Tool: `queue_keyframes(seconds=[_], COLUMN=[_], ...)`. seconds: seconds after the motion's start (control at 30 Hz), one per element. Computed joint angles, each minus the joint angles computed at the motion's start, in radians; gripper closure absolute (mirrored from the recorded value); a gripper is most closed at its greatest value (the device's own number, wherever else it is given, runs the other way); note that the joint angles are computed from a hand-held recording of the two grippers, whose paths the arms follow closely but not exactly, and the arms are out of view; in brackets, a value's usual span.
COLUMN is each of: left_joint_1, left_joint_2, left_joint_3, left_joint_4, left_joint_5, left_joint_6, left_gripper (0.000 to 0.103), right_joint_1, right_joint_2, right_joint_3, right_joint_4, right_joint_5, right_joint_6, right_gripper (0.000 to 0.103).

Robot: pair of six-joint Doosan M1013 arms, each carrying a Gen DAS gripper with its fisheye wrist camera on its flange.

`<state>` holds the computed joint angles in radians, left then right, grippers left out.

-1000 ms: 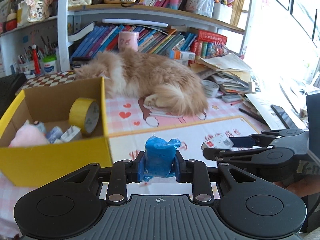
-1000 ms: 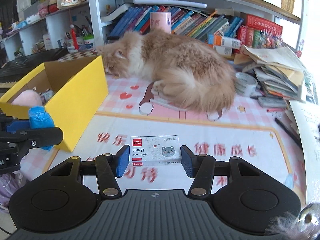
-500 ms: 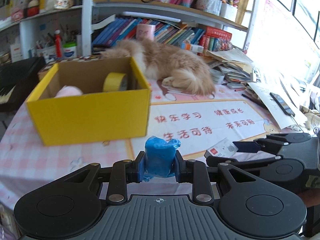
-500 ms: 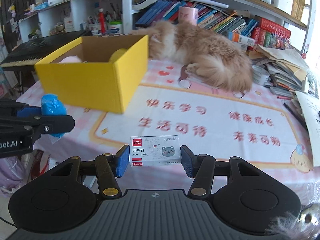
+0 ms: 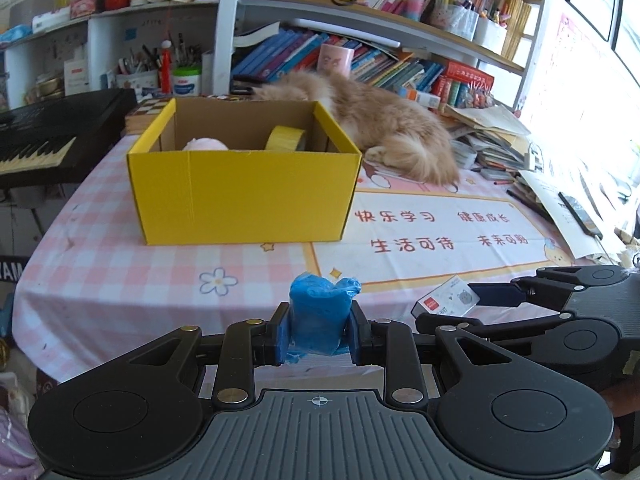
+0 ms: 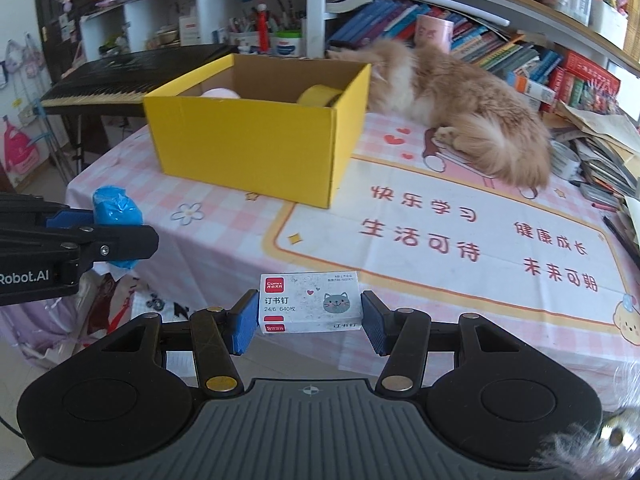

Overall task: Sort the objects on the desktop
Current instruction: 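Lift and carry the blue item and white box in both tools toward the yellow box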

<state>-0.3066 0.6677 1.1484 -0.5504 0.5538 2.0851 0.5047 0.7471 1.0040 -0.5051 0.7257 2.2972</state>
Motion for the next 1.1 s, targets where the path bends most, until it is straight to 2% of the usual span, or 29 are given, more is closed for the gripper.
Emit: queue_keyframes(seconds=[0.67,0.9,1.1], left_joint_1=[0.013,0.014,0.020], left_joint_2=[-0.013,-0.017,-0.009], left_joint_3=[0.025,0.028,0.013], left_joint_4=[-0.039,-0.004,0.071], left_joint_5=[-0.021,-0.032,-0.047], left_joint_6=[0.039,-0.001,-0.106], left_gripper=[0.077,0.077,0.077], right_joint_1=[0.013,0.011,0.002], right_joint_2=[0.005,0.017,0.034], right_joint_3=[-0.012,-0.037,-0.072], right_joint_4=[0.010,0.059,0.095], right_joint_5=[0.009,0.002,-0.010], right_joint_6=[-0.023,-0.088,-0.128], right_gripper=[0.052,0.052,0.052])
